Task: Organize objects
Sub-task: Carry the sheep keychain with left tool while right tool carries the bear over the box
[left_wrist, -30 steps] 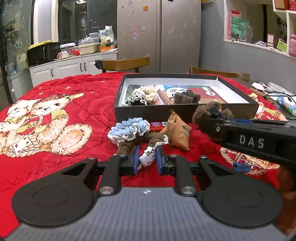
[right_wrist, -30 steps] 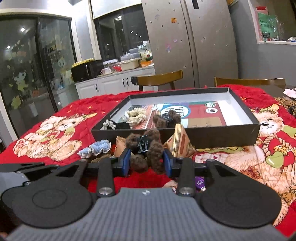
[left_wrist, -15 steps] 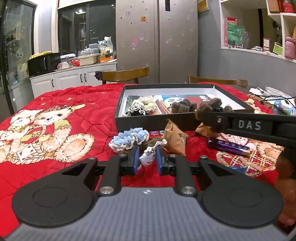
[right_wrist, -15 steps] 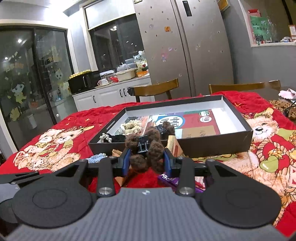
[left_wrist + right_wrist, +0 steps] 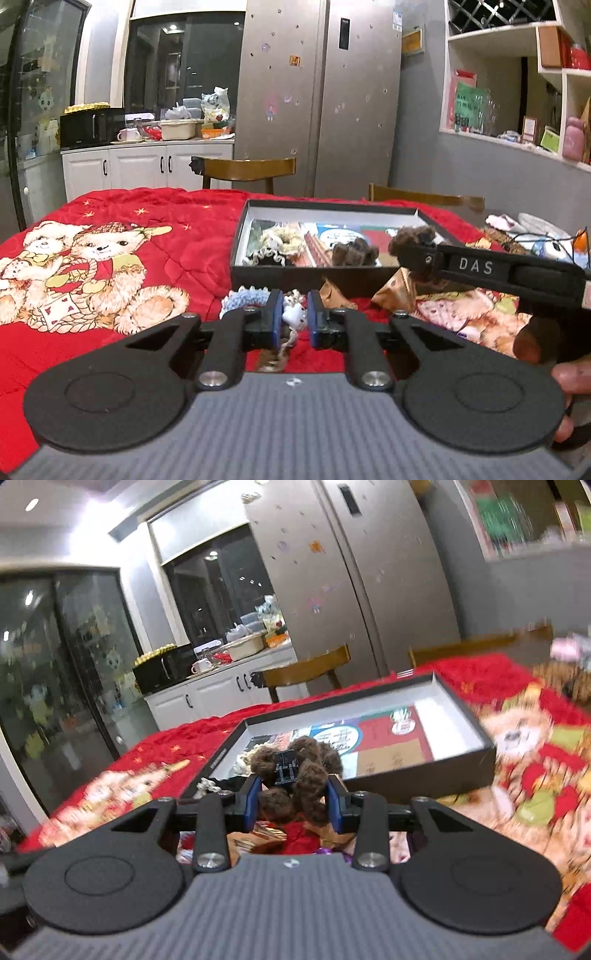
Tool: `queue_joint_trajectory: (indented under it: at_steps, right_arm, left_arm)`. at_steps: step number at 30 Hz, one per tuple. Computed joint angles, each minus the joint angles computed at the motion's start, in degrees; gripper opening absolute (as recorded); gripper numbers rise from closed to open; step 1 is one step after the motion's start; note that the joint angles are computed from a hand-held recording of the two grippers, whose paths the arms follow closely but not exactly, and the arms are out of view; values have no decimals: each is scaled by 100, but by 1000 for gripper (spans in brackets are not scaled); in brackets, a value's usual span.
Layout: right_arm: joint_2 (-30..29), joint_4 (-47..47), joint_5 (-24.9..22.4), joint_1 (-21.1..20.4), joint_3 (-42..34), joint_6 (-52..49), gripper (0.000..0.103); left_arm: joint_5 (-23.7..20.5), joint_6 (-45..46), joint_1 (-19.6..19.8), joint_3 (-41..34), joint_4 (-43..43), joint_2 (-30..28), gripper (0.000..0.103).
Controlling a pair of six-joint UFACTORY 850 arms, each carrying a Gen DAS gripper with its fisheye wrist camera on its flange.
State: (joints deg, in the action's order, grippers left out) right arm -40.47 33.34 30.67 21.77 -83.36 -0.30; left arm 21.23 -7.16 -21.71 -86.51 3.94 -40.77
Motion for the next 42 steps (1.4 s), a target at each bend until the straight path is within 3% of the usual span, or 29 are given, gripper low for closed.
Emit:
queue_joint_trajectory:
  at_steps: [3, 8, 13, 18, 26, 35, 42]
  right_arm:
    - [20, -533, -125, -109, -7, 765, 41]
    - [54, -526, -157, -149, 21, 903, 41]
    - [163, 31, 204, -118, 45, 192, 41]
    - [306, 343, 263, -144, -12, -265, 41]
    - [577, 351, 199, -260, -74, -488, 41]
    - [686, 774, 144, -335, -479, -1362, 41]
    - [459, 1006, -318, -482, -1027, -1657, 41]
  left_arm:
    - [-9, 95, -29, -20, -117, 0, 17]
    - [-204, -25, -14, -49, -88, -13, 17]
    - [-116, -173, 2, -33, 85, 90, 17]
    - [44, 101, -37, -101, -7, 191, 17]
    - [198, -370, -83, -401, 435, 285, 17]
    - [301, -839, -118, -1452, 520, 16, 17]
    - [-184, -1831, -87, -2914, 1295, -617, 17]
